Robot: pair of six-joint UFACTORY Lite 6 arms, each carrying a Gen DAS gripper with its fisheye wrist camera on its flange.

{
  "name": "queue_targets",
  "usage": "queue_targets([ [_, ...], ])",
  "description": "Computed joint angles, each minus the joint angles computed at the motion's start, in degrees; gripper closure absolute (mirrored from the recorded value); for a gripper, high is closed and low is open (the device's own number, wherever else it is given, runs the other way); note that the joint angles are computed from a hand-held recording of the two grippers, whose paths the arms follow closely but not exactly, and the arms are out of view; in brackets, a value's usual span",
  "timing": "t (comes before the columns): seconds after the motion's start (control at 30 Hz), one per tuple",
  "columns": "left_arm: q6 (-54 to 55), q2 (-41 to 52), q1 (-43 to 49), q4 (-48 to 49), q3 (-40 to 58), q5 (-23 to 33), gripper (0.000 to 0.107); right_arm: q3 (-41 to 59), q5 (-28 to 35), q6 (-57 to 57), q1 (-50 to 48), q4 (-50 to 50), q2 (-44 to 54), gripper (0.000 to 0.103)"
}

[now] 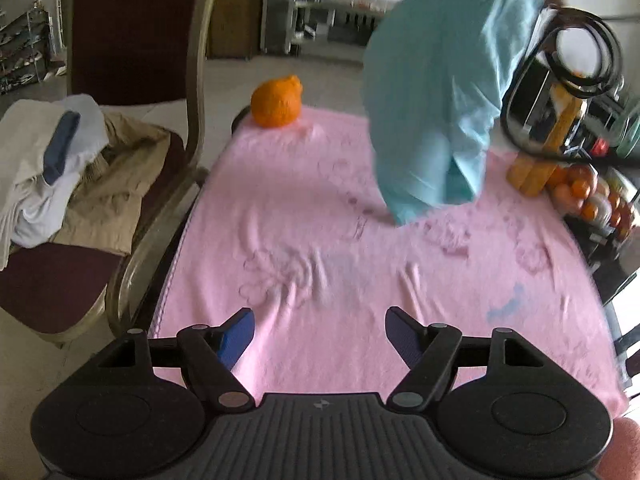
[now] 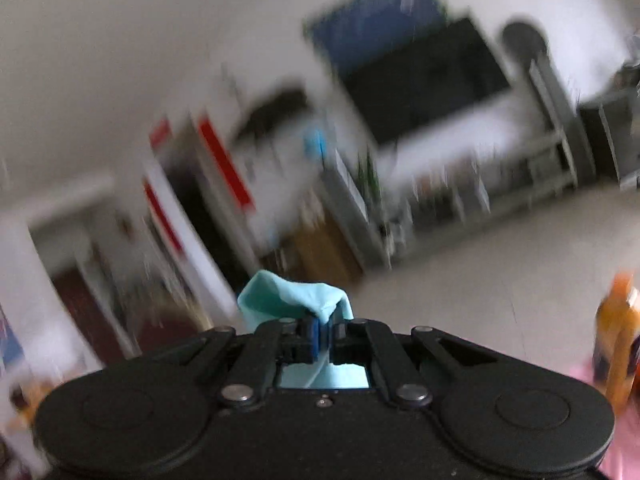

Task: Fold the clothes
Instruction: 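Lift the teal T-shirt with the right gripper, shaking it out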

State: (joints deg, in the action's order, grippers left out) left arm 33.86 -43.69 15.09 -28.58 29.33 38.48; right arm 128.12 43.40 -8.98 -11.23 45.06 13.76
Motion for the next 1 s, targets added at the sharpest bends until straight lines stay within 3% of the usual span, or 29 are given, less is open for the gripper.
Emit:
queue_targets([
  [0.07, 2.7, -1.3, 1.8, -2.9, 0.4, 2.1, 0.035, -8.8, 2.1, -7.3, -9.9, 12.0, -7.5, 0.099],
  [0.17, 3.4, -4.1, 2.5, -2.5, -0.8, 4.5, 0.035, -26.8, 11.8, -17.8, -27.9, 28.1, -16.0, 0.099],
  [0.27, -3.4, -6.9, -2.7, 4.2, -3.4, 3.8, 0.035, -44.8, 20.1, -26.5, -41.6, 26.5, -17.9, 0.099],
  [0.37, -17.9, -6.2, -14.1, 15.8, -5.8, 0.7, 0.036, -56.7, 14.5, -30.2, -47.1, 13.9, -12.2, 0.096],
  [0.5, -37.9, -3.1, -29.1, 30.0, -7.3, -1.4, 0.036, -69.0, -2.3, -29.5, -48.6, -1.2, -4.5, 0.089],
  [0.63, -48.1, 3.8, -36.4, 35.3, -6.5, -4.7, 0.036, -75.9, -1.1, -41.8, -54.2, 2.3, -4.9, 0.077],
  [0.73, -47.3, 9.7, -36.5, 32.2, -5.0, -9.4, 0.042, -80.2, 2.0, -48.3, -56.3, 3.7, -9.5, 0.069],
  [0.8, -44.8, 14.0, -35.8, 27.5, -3.7, -13.0, 0.055, -81.5, 6.6, -50.8, -57.3, 4.7, -11.3, 0.068],
  [0.9, -32.5, 24.9, -32.8, 9.8, 1.5, -18.5, 0.067, -83.2, 13.8, -53.4, -58.9, 7.7, -13.7, 0.067],
  [1.0, -22.9, 36.9, -30.7, -8.1, 8.4, -19.5, 0.077, -83.3, 19.6, -55.0, -61.4, 11.4, -14.3, 0.067],
])
